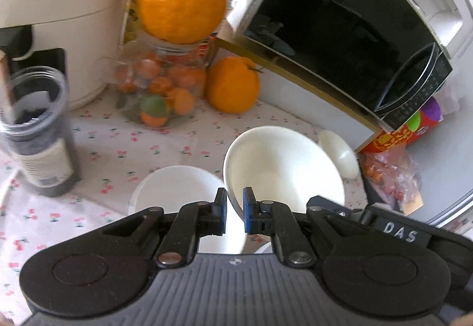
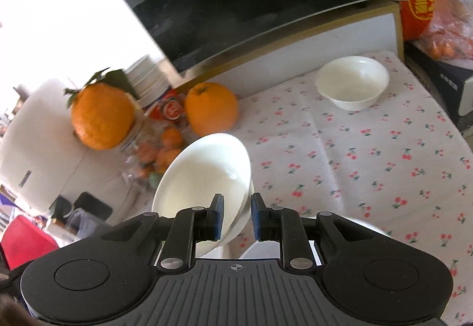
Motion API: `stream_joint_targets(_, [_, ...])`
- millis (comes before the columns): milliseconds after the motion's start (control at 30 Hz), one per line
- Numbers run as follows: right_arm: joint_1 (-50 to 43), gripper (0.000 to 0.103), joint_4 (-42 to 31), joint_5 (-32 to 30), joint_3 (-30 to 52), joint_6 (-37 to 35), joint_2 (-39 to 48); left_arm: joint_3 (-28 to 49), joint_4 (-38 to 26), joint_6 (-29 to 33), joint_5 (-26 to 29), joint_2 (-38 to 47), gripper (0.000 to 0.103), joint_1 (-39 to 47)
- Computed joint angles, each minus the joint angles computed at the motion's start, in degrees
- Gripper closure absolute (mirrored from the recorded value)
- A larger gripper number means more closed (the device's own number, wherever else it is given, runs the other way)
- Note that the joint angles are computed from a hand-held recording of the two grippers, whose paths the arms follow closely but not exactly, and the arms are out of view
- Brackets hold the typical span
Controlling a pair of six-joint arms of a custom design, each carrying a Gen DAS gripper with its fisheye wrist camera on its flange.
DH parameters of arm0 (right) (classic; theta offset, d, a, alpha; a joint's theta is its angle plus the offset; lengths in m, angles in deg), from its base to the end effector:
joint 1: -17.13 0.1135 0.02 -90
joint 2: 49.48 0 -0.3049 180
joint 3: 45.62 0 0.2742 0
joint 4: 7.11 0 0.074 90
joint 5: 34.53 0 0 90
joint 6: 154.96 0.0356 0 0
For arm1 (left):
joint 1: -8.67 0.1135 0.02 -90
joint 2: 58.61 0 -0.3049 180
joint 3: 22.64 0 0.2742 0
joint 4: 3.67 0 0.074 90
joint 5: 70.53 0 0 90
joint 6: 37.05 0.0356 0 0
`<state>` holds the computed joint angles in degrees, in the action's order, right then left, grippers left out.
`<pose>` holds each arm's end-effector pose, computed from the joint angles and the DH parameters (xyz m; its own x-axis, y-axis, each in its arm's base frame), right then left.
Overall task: Organize plates and bowls
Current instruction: 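Lower the bowl into the first bowl and open both grippers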
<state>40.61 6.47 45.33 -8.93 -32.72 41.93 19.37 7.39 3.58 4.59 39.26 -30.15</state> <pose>0.2433 0.1125 0.1227 -0.7845 0.2318 -0.5752 -0.1127 0.8588 0.4997 0.2337 -0.1763 0.1122 -0.7095 -0.3705 -0.5994 -0.1146 0.8999 -0.4207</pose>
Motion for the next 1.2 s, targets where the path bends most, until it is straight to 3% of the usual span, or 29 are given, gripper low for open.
stream_joint_targets(400, [10.1,0.083,2.6,6.0,0.5,2.2,3.7,-5.5,-4.0,-0.6,-0.3,-6.0,0.092,2.0])
stream_joint_targets(1200, [13.8,0.081,0.9,9.6,3.4,0.9,10.1,-1.9,-8.7,2.4,-5.5,-0.3,0.090,-0.7])
